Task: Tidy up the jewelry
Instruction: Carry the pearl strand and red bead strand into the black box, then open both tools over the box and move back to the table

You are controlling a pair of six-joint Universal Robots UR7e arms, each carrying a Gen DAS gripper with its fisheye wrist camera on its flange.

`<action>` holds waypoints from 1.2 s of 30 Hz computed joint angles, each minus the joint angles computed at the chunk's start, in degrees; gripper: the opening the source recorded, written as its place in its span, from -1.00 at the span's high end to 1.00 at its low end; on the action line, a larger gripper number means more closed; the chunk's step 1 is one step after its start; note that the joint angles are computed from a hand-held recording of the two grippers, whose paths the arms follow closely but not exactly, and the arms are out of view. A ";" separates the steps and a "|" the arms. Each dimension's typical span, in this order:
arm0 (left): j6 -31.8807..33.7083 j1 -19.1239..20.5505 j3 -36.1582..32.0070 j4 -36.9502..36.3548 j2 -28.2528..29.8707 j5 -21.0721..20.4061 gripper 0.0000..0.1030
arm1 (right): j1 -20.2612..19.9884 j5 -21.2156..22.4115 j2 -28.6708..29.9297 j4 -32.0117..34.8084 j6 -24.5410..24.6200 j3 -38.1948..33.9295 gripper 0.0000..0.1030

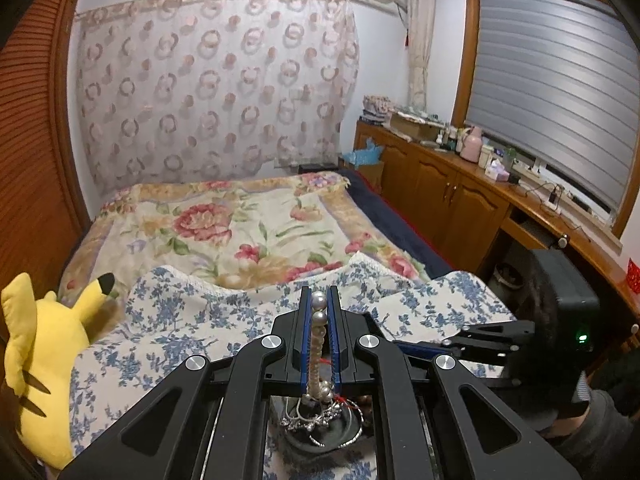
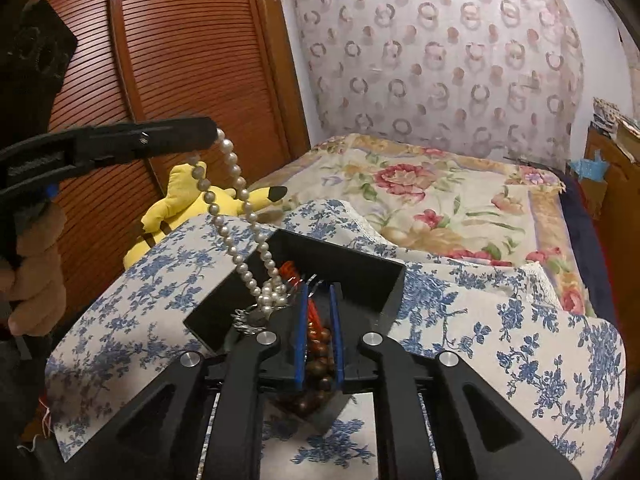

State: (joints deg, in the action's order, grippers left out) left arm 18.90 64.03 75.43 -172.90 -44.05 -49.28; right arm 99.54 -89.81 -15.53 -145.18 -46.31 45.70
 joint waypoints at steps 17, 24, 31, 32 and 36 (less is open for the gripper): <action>-1.14 2.01 -3.93 4.80 3.51 -1.37 0.87 | -1.04 -1.74 1.16 -0.39 0.38 -1.39 0.75; -0.96 2.01 0.21 2.26 1.74 -0.40 0.57 | -0.66 -2.00 0.81 -1.83 -0.01 -0.41 0.75; -1.99 1.66 7.53 -0.38 -1.95 1.27 0.40 | 0.56 -2.30 -2.01 -5.31 -1.63 4.60 0.76; -2.37 1.61 9.25 -0.85 -2.83 1.60 0.38 | 0.76 -2.42 -2.73 -6.09 -2.08 6.02 0.76; -3.69 1.60 14.21 -2.01 -5.28 2.63 0.25 | 1.11 -3.17 -5.33 -8.62 -3.08 11.37 0.75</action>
State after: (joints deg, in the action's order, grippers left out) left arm 15.21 65.63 89.64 -174.91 -49.33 -46.64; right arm 100.65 -92.98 -20.85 -153.80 -49.39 57.07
